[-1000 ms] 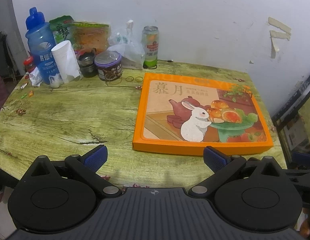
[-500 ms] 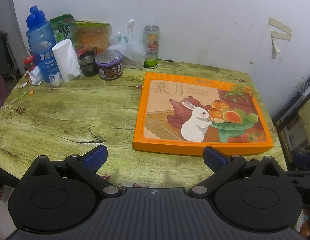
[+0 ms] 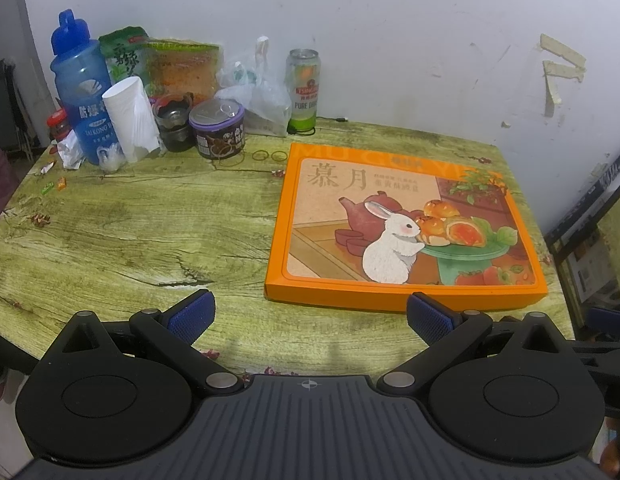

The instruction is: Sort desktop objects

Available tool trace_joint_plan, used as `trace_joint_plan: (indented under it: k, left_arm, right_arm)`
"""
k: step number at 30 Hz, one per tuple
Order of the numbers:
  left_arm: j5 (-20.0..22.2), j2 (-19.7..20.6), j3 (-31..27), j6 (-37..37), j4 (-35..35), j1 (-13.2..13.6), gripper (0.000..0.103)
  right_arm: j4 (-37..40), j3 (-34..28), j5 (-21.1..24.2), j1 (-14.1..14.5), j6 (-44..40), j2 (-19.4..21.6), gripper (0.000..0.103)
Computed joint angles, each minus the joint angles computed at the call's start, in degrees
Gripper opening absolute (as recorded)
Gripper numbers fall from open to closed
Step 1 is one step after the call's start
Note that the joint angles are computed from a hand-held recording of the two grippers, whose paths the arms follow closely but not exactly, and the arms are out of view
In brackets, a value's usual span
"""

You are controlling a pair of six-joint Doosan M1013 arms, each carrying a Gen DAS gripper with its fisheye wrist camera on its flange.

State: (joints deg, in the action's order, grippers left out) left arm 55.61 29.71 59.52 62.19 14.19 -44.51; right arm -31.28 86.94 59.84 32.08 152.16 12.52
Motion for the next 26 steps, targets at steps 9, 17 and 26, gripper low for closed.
trace_joint_plan:
  k: [9, 17, 26]
  left_arm:
    - [0.7, 0.6, -0.7, -0.3, 0.2, 0.1, 0.103]
    - [1.0, 1.0, -1.3, 0.0, -0.4, 0.3, 0.103]
    - [1.2, 1.3, -1.7, 0.5, -0.9, 0.5, 0.103]
  right_arm:
    - [0.6, -0.2, 0.0, -0.3, -0.5, 0.2, 0.102]
    - [0.7, -0.4, 0.0, -0.5, -0.7, 0.5, 0.102]
    - [0.8, -0.7, 0.1, -0.6, -0.8, 0.8, 0.102]
